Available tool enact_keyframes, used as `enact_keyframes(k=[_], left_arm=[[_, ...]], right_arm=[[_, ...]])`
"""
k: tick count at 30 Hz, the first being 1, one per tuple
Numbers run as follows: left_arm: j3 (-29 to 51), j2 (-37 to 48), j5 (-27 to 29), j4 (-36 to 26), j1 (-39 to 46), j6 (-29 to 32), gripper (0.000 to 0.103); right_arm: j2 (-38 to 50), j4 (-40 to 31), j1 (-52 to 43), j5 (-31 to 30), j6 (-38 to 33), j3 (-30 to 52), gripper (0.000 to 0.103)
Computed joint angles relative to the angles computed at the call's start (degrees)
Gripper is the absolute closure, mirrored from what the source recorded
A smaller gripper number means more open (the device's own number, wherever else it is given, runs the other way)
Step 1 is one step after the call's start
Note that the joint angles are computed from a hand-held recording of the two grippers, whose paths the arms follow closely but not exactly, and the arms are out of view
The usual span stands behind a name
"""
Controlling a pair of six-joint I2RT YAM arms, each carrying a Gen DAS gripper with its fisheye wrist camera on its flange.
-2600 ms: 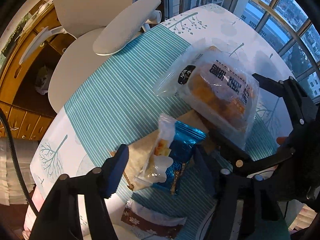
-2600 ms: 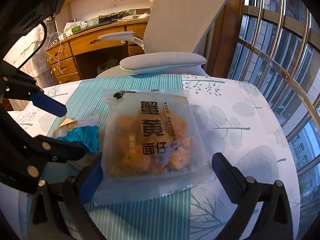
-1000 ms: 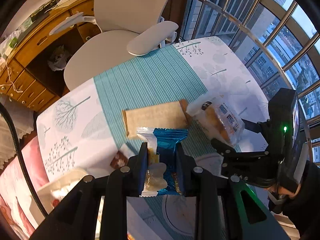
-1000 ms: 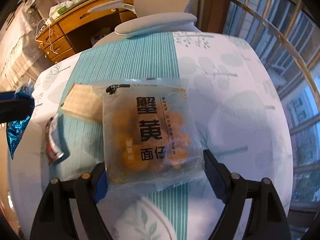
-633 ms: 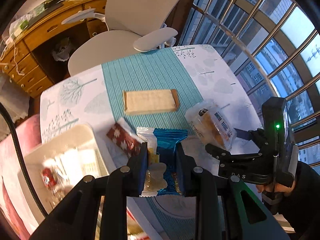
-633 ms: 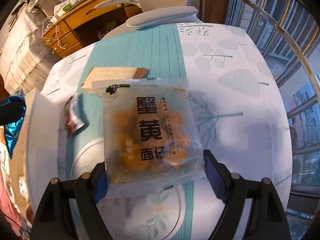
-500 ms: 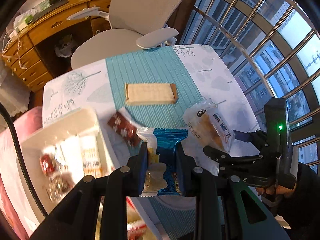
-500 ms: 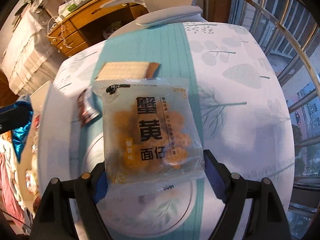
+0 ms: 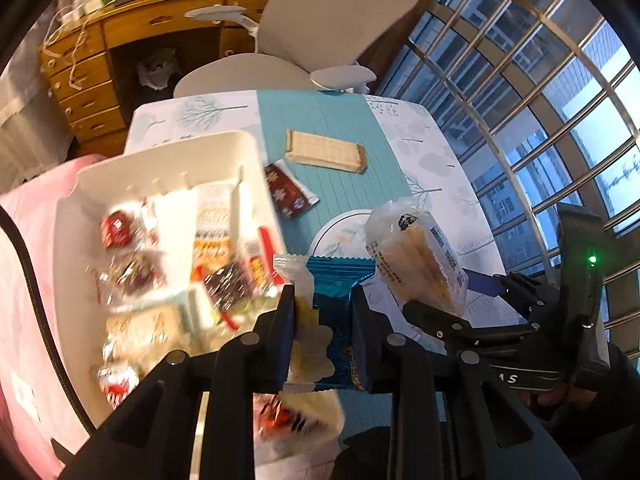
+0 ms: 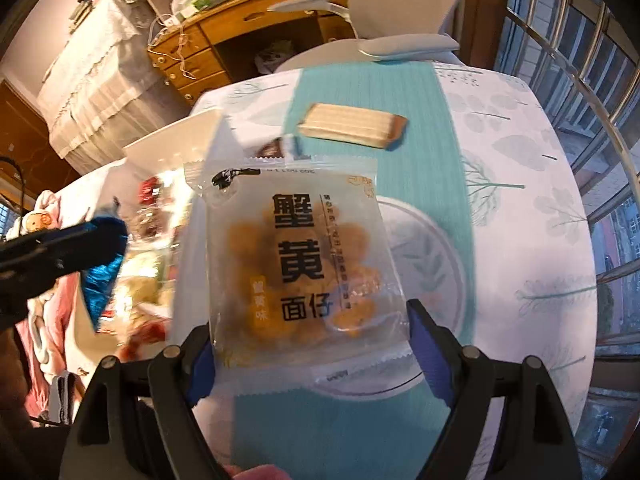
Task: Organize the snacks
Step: 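Carry the blue cake and bread bag over the white tray with both tools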
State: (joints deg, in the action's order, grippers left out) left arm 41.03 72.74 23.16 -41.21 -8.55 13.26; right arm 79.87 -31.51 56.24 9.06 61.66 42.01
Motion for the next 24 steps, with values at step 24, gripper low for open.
enact_keyframes(k=[24], left_arm=[[9.16, 8.65, 11.33, -16.98, 41.49, 38.44, 0.079]], right_arm=[[19.11, -6.9, 18.41, 11.34, 17.58, 27.88, 0.019]])
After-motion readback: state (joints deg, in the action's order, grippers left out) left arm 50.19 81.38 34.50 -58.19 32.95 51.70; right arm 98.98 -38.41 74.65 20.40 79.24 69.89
